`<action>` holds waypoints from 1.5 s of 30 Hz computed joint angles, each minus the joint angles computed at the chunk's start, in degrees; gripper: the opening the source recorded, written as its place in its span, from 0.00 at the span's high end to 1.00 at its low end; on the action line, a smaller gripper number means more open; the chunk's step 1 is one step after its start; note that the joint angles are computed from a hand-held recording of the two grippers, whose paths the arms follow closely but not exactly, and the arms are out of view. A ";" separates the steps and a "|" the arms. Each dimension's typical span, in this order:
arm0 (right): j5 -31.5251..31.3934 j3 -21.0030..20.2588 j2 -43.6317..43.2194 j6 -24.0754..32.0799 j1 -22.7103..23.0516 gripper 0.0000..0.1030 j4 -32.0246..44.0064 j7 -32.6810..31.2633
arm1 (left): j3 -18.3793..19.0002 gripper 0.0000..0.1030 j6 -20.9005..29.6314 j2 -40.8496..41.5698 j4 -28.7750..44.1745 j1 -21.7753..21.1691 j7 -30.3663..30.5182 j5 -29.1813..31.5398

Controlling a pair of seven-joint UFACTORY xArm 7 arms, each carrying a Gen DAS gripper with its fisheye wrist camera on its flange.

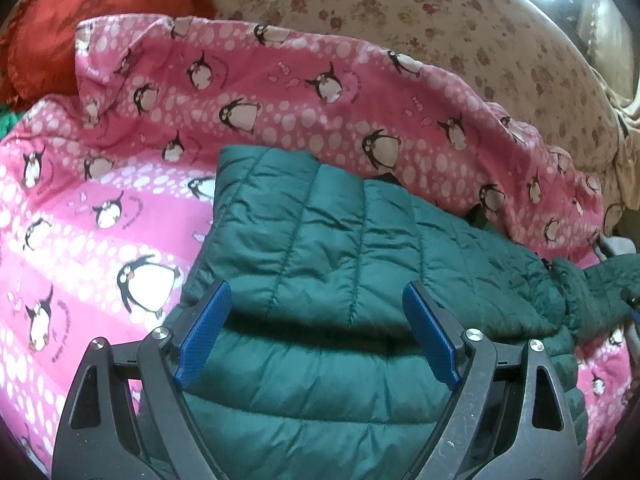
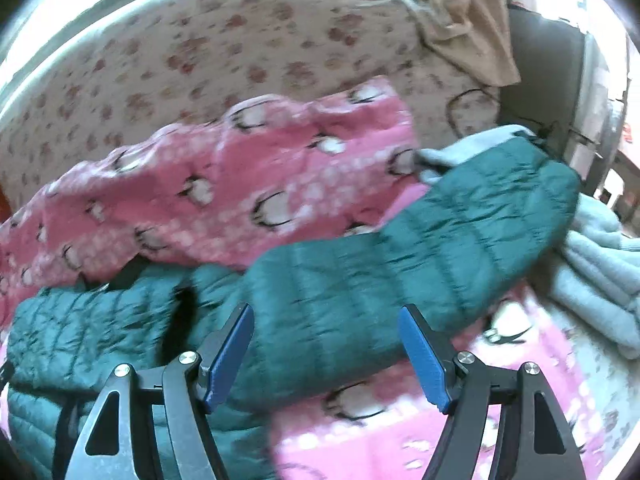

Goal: Fold large clothes
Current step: 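Move the right gripper to the other sleeve lying on the blanket, then grasp the black-trimmed cuff of the other sleeve with the right gripper, then lift the cuff and fold the sleeve across the jacket body with the right gripper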

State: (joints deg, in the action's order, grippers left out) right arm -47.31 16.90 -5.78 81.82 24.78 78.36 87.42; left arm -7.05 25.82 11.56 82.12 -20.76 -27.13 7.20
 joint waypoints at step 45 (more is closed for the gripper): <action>6.31 2.27 -25.83 -14.33 -25.87 0.88 -18.15 -13.74 | -1.38 0.15 1.85 -6.17 -7.26 1.70 3.32 -3.17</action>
State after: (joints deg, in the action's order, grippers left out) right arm -41.00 19.16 -31.60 67.49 -1.09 60.21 73.68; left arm -8.43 27.67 5.39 74.86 -19.06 -23.81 4.03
